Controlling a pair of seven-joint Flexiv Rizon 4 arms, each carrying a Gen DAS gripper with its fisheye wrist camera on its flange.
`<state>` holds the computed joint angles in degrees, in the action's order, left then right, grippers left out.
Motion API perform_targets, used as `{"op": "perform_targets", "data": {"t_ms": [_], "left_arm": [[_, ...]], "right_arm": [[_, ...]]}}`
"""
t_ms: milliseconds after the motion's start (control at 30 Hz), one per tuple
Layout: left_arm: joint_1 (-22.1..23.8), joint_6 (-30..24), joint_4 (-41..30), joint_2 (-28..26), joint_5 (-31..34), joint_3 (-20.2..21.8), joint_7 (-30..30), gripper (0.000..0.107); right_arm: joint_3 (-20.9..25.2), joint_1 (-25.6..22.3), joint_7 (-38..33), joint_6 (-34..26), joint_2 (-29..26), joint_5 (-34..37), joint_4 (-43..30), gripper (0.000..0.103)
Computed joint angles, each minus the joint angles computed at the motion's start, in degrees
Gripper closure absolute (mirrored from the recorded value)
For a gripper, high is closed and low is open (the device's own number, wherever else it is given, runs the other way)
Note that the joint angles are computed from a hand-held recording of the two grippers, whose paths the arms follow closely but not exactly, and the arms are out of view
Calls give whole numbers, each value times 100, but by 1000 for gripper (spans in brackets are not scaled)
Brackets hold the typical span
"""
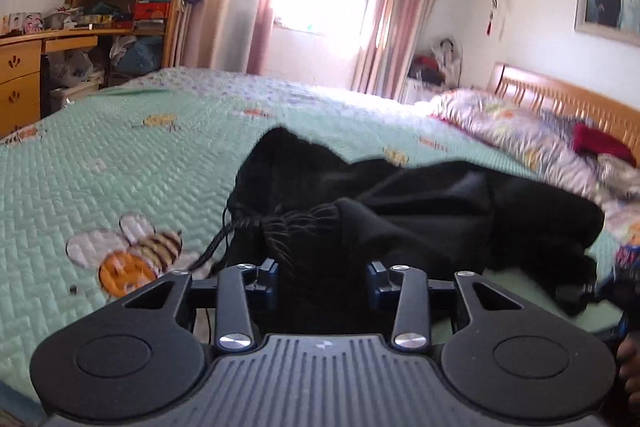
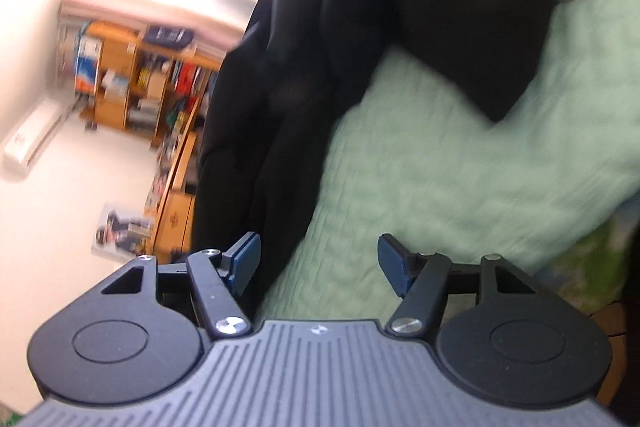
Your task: Fold clothes
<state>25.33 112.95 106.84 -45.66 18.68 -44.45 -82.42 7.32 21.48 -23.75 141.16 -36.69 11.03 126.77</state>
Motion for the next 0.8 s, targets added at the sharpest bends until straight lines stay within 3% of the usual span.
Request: {"op": "perform_targets", "data": {"t_ms": [133, 200, 267, 300, 400, 500, 567, 700, 800], "left_arm": [[199, -167, -142, -1, 365, -422, 269, 66], [-290, -37, -12, 320, -72, 165, 516, 56], [-590, -61, 72, 403, -154, 579, 395, 51], [-687, -45, 136, 387, -246, 704, 348, 41], [-1100, 125, 273, 371, -511, 1230, 187, 22], [-1314, 282, 242, 309, -444, 1503, 189, 15], [-1423, 405, 175, 251, -386, 1637, 193, 13], [-1489, 578, 107, 110, -256, 1756, 107, 11], [-1436, 752, 83, -40, -95, 1774, -5, 11]], "right_arm": [[15, 10, 3, 181, -29, 58, 33, 36], [25, -38, -86, 281, -31, -172, 44, 36], [-92, 38, -412, 211, 93, -370, -14, 36], [-182, 108, -665, 132, 189, -448, -72, 36], [-504, 404, -1594, -424, 509, -533, -442, 30], [-451, 161, -1956, -926, 498, -1141, -1146, 22], [-507, 85, -2101, -1537, 398, -1455, -1766, 22], [-1167, 606, -2535, -3127, -110, -1533, -3353, 22], [-1692, 894, -2575, -4509, -732, -2023, -4694, 22]]}}
